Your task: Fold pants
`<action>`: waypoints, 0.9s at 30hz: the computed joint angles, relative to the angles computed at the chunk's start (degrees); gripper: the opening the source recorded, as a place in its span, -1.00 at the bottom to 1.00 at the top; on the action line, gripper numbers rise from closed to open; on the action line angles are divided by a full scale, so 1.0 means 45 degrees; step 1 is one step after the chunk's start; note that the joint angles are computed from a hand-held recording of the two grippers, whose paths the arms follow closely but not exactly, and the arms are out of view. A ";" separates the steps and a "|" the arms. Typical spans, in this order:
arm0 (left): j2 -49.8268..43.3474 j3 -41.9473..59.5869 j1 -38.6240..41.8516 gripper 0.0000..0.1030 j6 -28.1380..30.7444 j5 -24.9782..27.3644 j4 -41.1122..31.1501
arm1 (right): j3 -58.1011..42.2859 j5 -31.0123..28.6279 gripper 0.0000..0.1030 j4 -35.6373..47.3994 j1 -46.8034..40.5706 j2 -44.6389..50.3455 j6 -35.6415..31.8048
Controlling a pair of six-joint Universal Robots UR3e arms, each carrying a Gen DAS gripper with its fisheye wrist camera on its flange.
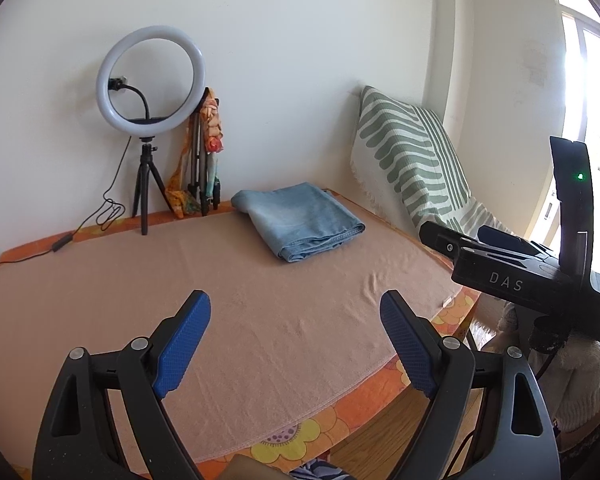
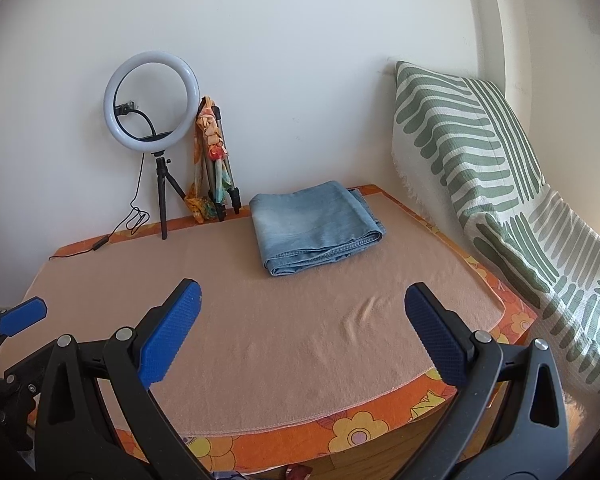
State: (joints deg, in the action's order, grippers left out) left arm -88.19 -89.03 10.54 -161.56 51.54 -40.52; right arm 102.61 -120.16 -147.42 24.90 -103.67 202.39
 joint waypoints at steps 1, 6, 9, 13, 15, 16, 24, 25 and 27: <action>0.0035 -0.0034 -0.0023 0.71 -0.0036 0.0111 0.0080 | -0.0022 -0.0029 1.00 0.0010 0.0022 0.0026 0.0000; 0.0220 -0.0412 0.0145 0.98 -0.0501 0.0026 0.0703 | -0.0015 0.0070 1.00 -0.0076 -0.0014 0.0053 -0.0002; 0.0210 -0.0435 0.0251 0.98 -0.0744 -0.0020 0.0727 | -0.0041 0.0007 1.00 -0.0148 0.0026 0.0132 -0.0051; 0.0077 -0.0344 0.0186 0.98 -0.0866 0.0376 0.0755 | -0.0035 0.0022 1.00 -0.0207 -0.0010 0.0156 -0.0024; 0.0116 -0.0425 0.0207 0.98 -0.0811 0.0380 0.0784 | -0.0040 -0.0032 1.00 -0.0224 0.0014 0.0171 0.0080; 0.0135 -0.0445 0.0243 0.98 -0.0783 0.0325 0.0729 | -0.0042 -0.0070 1.00 -0.0212 0.0032 0.0155 0.0135; 0.0153 -0.0400 0.0335 0.99 -0.0691 0.0063 0.0389 | -0.0045 -0.0228 1.00 -0.0219 0.0128 0.0147 0.0231; 0.0173 -0.0417 0.0351 0.99 -0.0715 0.0037 0.0403 | -0.0038 -0.0230 1.00 -0.0182 0.0147 0.0113 0.0257; 0.0168 -0.0410 0.0389 0.99 -0.0724 -0.0020 0.0412 | -0.0039 -0.0172 1.00 -0.0175 0.0130 0.0111 0.0253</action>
State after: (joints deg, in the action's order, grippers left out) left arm -87.43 -90.88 12.29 -164.82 51.45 -38.67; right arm 102.44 -120.93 -148.21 25.48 -103.17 203.53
